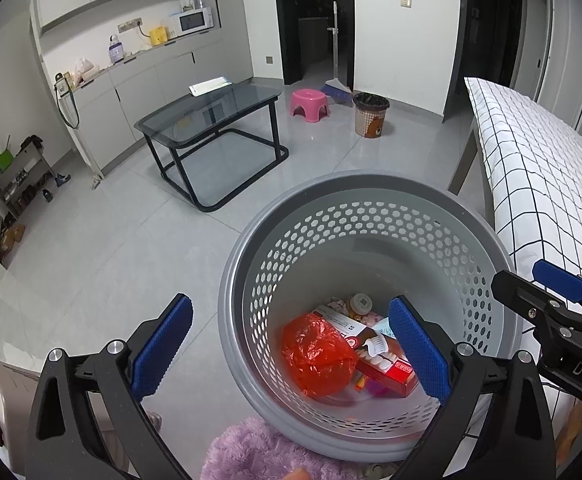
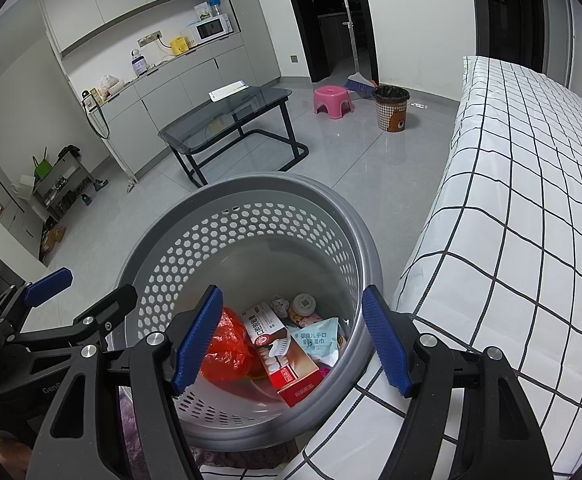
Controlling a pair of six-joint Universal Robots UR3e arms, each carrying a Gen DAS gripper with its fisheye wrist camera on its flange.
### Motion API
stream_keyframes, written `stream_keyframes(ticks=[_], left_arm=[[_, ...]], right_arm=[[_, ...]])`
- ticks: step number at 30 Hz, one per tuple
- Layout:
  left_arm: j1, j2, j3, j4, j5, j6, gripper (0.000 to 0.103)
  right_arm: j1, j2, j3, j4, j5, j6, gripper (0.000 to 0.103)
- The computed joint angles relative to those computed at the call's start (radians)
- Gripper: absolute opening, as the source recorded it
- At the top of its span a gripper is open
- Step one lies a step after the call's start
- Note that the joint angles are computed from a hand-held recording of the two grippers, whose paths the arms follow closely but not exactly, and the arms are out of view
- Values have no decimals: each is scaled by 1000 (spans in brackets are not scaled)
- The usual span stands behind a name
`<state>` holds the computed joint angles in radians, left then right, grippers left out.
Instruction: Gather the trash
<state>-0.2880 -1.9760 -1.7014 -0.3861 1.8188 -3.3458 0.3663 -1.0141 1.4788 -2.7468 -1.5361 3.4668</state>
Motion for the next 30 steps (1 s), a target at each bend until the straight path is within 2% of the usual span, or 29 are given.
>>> stream_keyframes(ticks=[30], left_arm=[[-3, -8, 20, -20, 1, 2, 97]], right_arm=[[1, 0, -2, 2, 0, 0, 69]])
